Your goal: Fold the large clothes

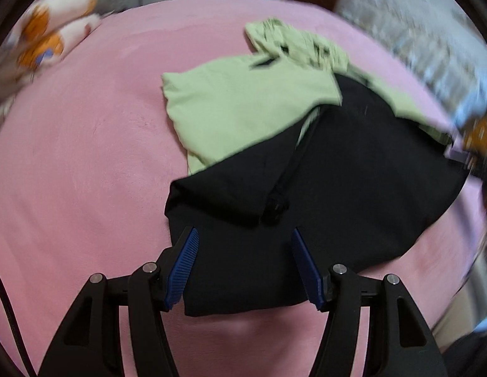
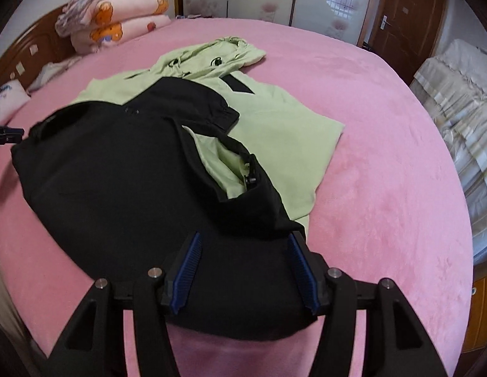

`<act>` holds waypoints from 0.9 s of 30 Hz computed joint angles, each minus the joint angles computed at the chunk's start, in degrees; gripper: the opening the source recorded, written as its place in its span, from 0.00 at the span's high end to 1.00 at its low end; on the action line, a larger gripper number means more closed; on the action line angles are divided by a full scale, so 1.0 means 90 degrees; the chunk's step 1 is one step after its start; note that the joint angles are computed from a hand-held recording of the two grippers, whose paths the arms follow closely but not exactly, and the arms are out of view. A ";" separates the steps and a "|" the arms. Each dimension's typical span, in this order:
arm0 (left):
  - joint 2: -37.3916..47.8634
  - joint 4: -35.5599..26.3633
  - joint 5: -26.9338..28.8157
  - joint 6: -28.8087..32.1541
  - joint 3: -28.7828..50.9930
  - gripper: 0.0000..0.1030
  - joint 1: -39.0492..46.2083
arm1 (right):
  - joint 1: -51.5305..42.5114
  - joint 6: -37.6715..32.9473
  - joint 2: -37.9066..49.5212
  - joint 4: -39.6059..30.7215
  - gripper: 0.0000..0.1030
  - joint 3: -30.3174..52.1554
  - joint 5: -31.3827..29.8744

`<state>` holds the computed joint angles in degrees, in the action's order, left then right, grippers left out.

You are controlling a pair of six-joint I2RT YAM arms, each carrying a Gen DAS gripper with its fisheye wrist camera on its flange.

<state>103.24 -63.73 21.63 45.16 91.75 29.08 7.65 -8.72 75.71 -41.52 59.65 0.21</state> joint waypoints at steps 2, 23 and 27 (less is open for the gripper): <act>-0.0167 0.0538 -0.0524 0.0259 -0.0457 0.42 -0.0214 | 0.0006 0.0028 0.0262 0.0044 0.45 0.0115 0.0077; 0.2418 -0.0407 0.0146 -0.1178 0.2738 0.40 -0.0342 | -0.0919 0.1258 0.1730 0.0270 0.44 0.1089 -0.1350; 0.2485 -0.0787 0.0312 -0.0674 0.2868 0.33 -0.0292 | -0.1039 0.1358 0.1899 0.0236 0.45 0.1245 -0.1655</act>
